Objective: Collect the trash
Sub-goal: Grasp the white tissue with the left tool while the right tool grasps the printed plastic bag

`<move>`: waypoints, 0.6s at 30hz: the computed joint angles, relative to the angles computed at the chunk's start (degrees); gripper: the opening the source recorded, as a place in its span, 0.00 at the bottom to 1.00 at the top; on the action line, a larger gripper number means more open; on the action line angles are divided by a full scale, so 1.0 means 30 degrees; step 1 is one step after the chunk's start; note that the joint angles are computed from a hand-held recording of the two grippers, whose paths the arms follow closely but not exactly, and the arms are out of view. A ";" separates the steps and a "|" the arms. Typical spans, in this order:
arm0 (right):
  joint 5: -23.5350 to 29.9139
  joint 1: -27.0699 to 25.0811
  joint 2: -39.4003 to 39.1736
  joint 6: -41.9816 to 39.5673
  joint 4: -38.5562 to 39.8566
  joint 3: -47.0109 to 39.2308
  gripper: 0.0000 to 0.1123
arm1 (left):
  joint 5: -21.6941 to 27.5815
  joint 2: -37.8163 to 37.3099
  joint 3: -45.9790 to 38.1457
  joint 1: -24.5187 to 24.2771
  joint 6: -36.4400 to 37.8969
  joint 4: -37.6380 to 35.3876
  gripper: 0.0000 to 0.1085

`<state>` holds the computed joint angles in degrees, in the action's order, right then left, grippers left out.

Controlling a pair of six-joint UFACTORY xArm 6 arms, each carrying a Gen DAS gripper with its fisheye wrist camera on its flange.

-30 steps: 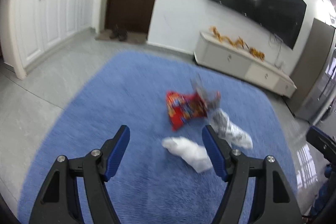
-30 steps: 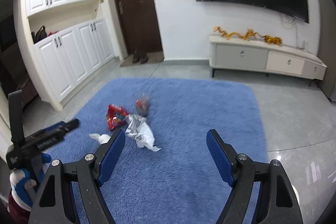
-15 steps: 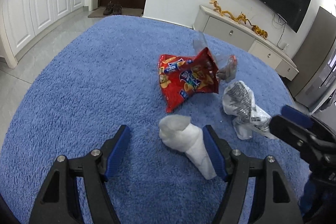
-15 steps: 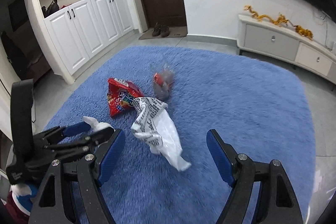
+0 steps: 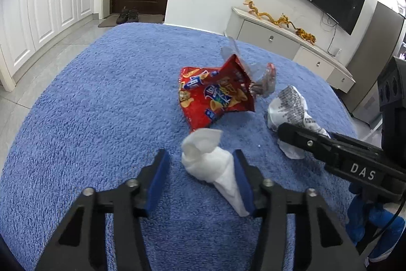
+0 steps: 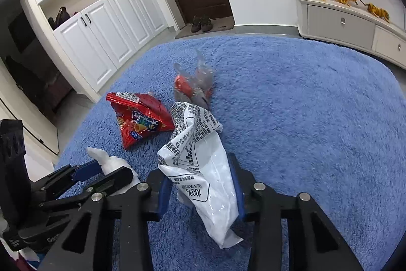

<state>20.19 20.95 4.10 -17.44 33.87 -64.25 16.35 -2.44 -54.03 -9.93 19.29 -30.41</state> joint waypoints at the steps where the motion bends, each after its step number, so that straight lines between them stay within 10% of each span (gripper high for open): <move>1: -0.0051 -0.0052 -0.0212 -0.0052 0.0137 0.0209 0.31 | 0.0087 -0.0004 -0.0040 0.0008 0.0213 -0.0210 0.37; 18: -0.1011 -0.0921 -0.9549 0.4179 -0.3472 0.7833 0.30 | 0.0992 -0.3895 0.2188 -0.0451 0.1104 -0.2315 0.24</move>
